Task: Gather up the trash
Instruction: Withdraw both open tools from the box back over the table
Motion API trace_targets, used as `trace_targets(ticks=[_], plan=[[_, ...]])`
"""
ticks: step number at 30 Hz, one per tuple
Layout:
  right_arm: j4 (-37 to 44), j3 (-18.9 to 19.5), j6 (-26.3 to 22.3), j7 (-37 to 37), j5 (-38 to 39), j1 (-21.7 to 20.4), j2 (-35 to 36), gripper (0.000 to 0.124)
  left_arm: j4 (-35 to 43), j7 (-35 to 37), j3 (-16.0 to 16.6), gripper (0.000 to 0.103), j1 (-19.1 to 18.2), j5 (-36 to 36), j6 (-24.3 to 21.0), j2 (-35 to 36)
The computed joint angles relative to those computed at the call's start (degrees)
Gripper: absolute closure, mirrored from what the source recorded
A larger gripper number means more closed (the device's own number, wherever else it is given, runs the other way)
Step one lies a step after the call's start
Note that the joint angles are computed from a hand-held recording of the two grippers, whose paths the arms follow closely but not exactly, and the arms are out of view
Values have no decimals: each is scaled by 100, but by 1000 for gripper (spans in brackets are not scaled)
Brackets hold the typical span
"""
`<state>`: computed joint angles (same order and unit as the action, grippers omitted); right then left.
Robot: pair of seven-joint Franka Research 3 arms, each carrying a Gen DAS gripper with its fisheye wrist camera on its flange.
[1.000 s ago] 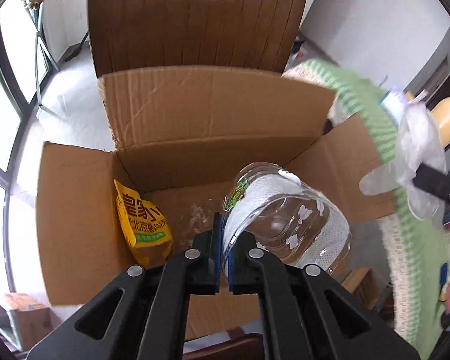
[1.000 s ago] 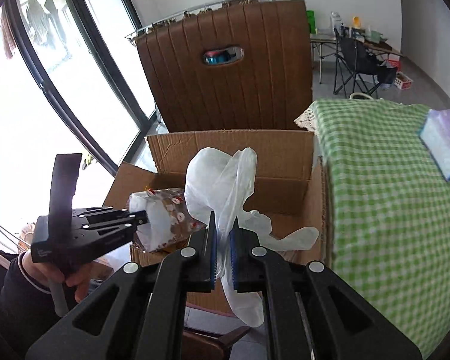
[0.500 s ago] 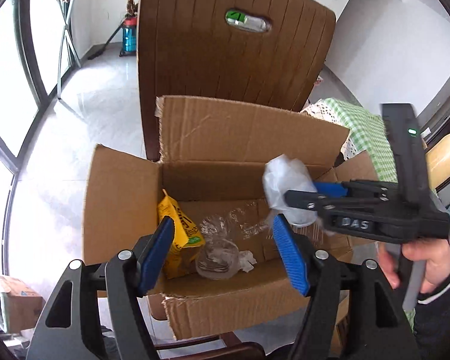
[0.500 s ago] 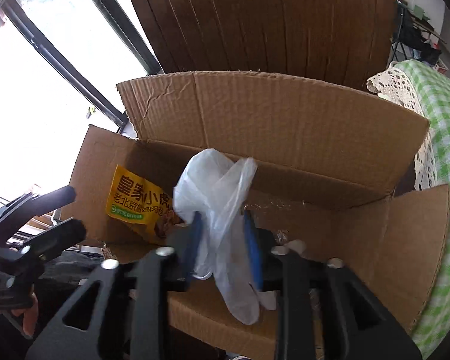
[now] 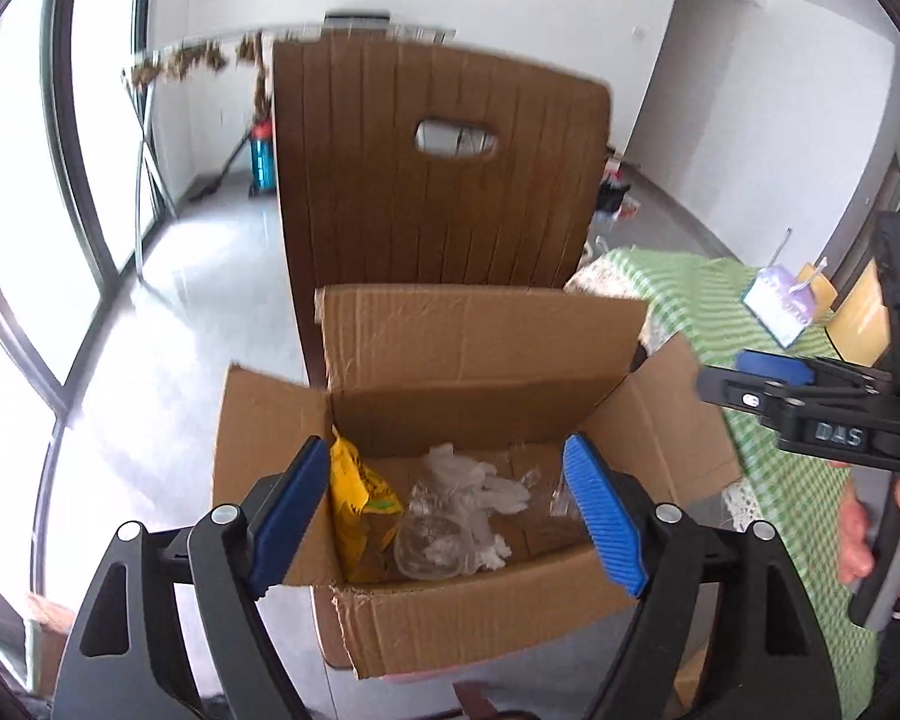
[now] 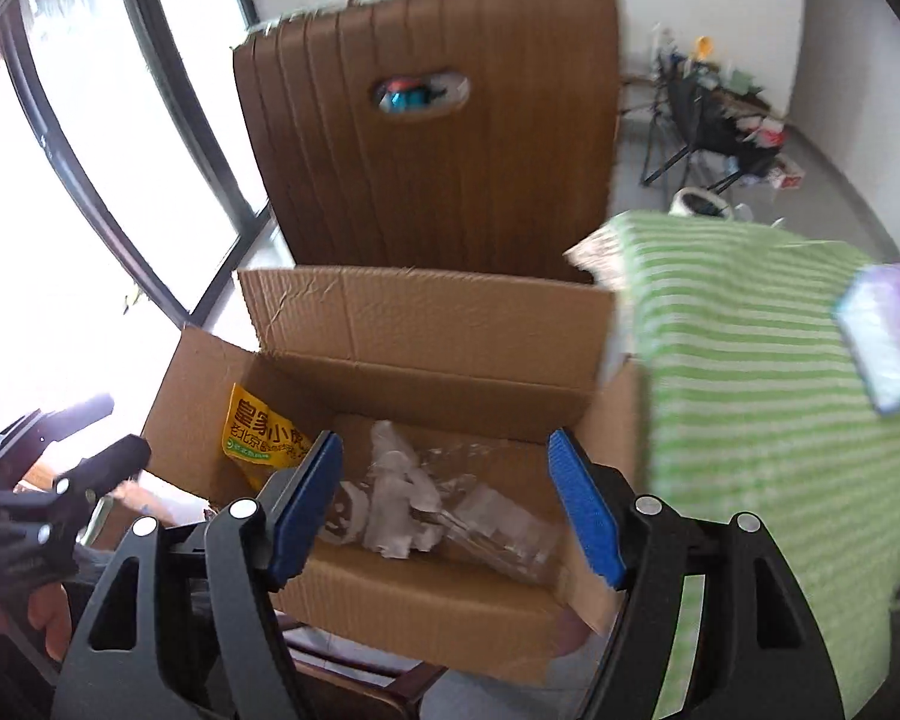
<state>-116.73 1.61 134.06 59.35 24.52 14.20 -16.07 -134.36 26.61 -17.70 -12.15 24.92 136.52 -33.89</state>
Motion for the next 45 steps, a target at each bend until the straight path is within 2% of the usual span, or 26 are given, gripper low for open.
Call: trace_targets(ticks=[3,6,10,14,17,22,25,30,35,38,42,45], plan=[[-633,-151,465,-35,-26,-194,-841,52,149,-306,-470,12,164,600,104,-128],[-1309,-365,888,-73,-54,-450,-1812,52,382,-488,-807,10,139,1028,189,-116],[-2028,-667,1030,-78,-164,-877,-2983,47,774,-744,-1201,8,12,1455,469,138],[-2532,-1091,826,-128,-375,-1520,-3985,46,1328,-790,-1538,8,-236,1744,665,725],[-2711,-1465,508,-83,-578,-2205,-4485,46,1923,-836,-1874,8,-423,2109,678,1440],[-2898,-2086,87,-273,-991,-3372,-4978,46,2893,-919,-2227,8,-890,2648,710,2731],[-2985,-2369,-101,-347,-1215,-4063,-5035,46,3649,-819,-2357,8,-1339,3001,577,3678],[-2890,-2882,-538,-429,-1247,-4803,-4828,46,4703,-464,-2226,8,-2183,3309,133,4877],[-2908,-2961,-704,-518,-1117,-5182,-4758,46,5165,-206,-1916,8,-2671,3183,-50,5298],[-2896,-2937,-978,-525,-926,-5138,-4806,46,5219,-143,-1676,8,-2842,3117,-118,5310],[-2962,-2773,-1391,-343,-452,-4750,-4844,46,5065,-43,-1333,8,-2913,2883,-291,5122],[-3113,-2419,-1275,-140,-200,-4449,-4643,46,4942,63,-1097,8,-2911,2619,-235,5012]])
